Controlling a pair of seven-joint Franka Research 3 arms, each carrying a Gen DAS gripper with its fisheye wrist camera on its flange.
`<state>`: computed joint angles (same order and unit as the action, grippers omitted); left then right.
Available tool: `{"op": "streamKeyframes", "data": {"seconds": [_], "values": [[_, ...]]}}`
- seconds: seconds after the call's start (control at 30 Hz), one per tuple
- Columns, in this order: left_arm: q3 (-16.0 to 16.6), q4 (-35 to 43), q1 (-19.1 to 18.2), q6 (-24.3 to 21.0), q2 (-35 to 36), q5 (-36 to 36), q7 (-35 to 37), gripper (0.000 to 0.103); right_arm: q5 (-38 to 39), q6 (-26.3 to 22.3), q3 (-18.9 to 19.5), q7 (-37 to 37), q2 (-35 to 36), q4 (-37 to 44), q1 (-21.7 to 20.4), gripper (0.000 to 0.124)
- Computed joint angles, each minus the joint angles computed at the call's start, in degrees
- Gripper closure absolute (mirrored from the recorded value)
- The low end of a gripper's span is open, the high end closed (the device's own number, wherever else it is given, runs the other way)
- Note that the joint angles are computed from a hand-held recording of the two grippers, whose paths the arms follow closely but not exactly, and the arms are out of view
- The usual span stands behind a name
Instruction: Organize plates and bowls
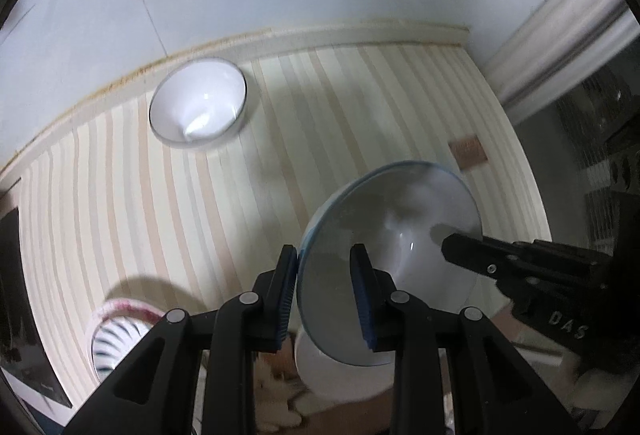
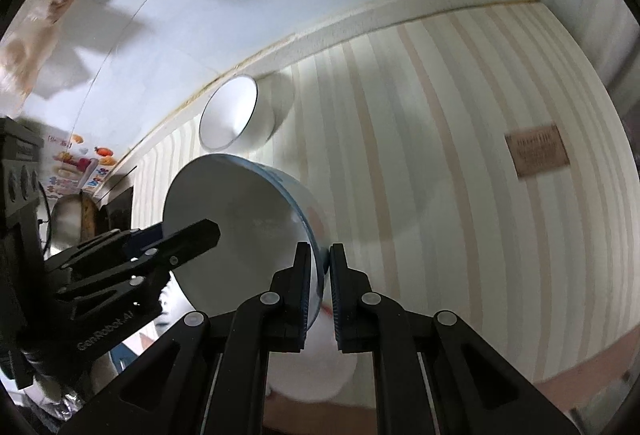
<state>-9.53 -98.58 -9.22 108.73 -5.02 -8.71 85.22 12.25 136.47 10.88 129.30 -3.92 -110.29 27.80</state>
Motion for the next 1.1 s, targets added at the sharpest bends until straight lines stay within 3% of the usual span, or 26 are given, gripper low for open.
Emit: {"op": "streamKeyframes", "data": {"seconds": [0.17, 0.47, 1.1], "values": [[0.3, -6.0, -0.5, -1.1, -4.7, -0.9, 1.1, 0.078, 1.9, 1.3, 1.3, 2.4, -5.0, -6.2, 1.1, 0.113], [0.6, -10.6, -1.6, -2.4, -7.3, -0.9, 0.7, 0.078, 6.6, 1.8, 2.0, 2.2, -6.3, -10.9, 2.7, 0.113], [0.2, -11.9, -1.8, -4.9, -5.4, 0.2, 0.2, 0.078, 9.2, -2.4, 1.1, -0.6, -1.1, -7.5, 3.0, 0.113]]}}
